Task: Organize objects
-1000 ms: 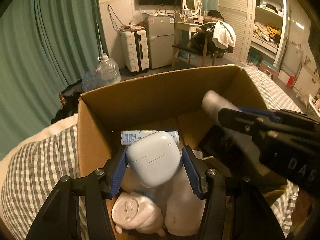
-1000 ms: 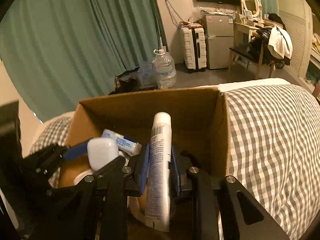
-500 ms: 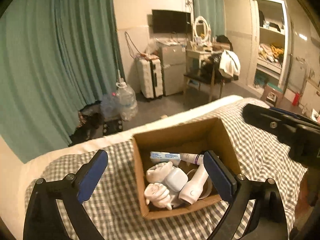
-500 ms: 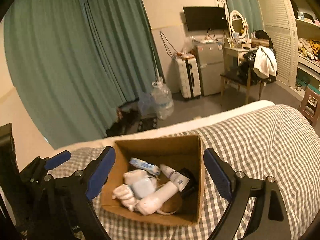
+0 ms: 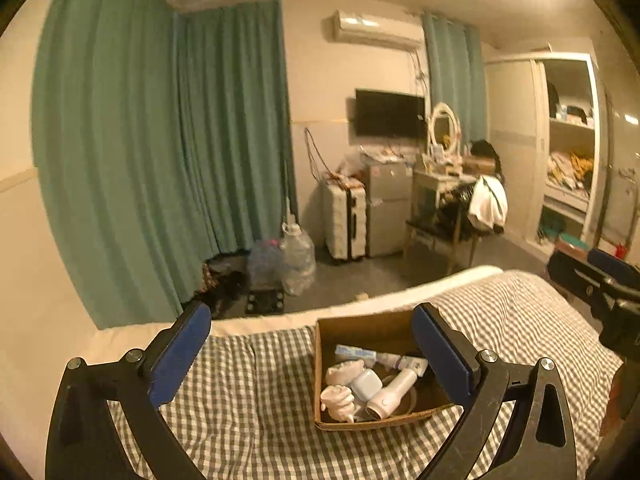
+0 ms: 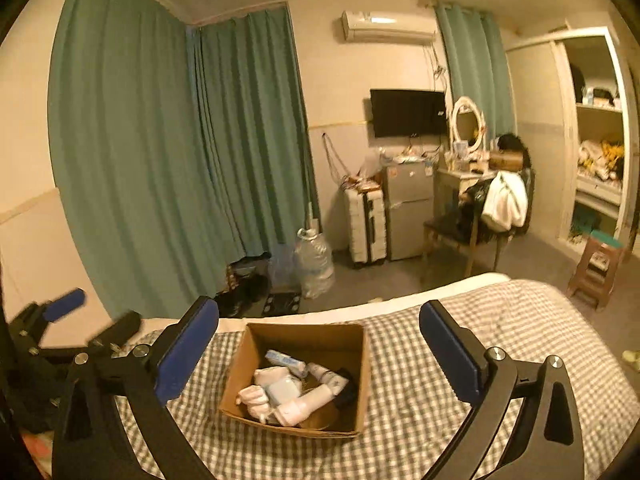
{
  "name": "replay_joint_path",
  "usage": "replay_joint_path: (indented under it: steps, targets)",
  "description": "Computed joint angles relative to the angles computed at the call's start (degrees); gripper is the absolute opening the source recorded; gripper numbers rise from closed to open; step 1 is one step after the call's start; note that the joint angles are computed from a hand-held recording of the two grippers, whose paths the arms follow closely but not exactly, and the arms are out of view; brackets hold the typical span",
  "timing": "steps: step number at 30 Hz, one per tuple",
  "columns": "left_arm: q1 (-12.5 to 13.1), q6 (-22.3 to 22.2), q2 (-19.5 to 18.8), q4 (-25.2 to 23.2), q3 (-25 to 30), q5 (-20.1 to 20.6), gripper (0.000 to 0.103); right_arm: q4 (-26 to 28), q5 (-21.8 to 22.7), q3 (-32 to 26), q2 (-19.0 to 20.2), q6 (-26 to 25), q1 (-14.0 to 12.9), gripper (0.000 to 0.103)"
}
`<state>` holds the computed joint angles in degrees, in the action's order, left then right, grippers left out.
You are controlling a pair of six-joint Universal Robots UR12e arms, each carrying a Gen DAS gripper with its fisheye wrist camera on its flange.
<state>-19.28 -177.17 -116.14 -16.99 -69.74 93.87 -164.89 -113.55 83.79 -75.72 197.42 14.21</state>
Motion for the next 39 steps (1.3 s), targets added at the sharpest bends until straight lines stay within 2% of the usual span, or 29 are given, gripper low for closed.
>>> replay_joint_path:
  steps: [5, 8, 10, 12, 15, 17, 19, 23, 26, 33, 39]
  targets:
    - [-0.1, -0.8, 0.7, 7.7, -3.9, 0.9, 0.103, -4.9, -4.9, 2.6, -0.3, -4.8, 0.8, 0.102]
    - [0.0, -1.1, 0.6, 8.6, -5.5, 0.4, 0.103, -7.2, -6.8, 3.7, 0.3, -7.7, 1.0, 0.102]
    - [-0.1, -1.3, 0.0, 9.0, -6.0, 1.7, 0.103, -9.1, -7.5, 4.6, 0.9, -8.8, 1.0, 0.102]
    - [-0.3, -1.9, -0.8, 9.4, -6.4, 3.1, 0.103, -10.5, -7.7, 5.3, 1.5, -9.5, 0.9, 0.102]
    - [-0.4, -3.3, -1.5, 7.6, -6.6, 2.9, 0.103, -12.1, -8.0, 6.4, 2.6, -10.6, 0.9, 0.102]
    - [-0.5, -3.8, -1.9, 8.7, -7.4, 2.9, 0.103, -12.2, -9.2, 7.0, 3.6, -10.6, 0.9, 0.102]
    - [-0.9, -3.9, -2.2, 10.8, -8.5, 4.2, 0.103, -12.9, -8.6, 7.7, 4.4, -10.4, 0.8, 0.102]
    - [-1.2, -3.6, -2.6, 13.8, -10.7, 4.2, 0.103, -16.4, -7.0, 9.2, 5.8, -12.0, 0.6, 0.102]
    - [-1.2, -2.9, -2.6, 12.2, -11.4, 3.0, 0.103, -18.1, -8.2, 9.6, 6.8, -13.4, 1.0, 0.102]
    - [-1.2, -4.2, -2.8, 12.1, -12.2, 4.3, 0.103, -17.4, -6.5, 10.9, 6.6, -9.8, 0.3, 0.102]
    - [-1.4, -3.6, -2.8, 12.4, -12.6, 5.6, 0.103, -17.3, -6.3, 11.1, 6.5, -8.5, 0.0, 0.102]
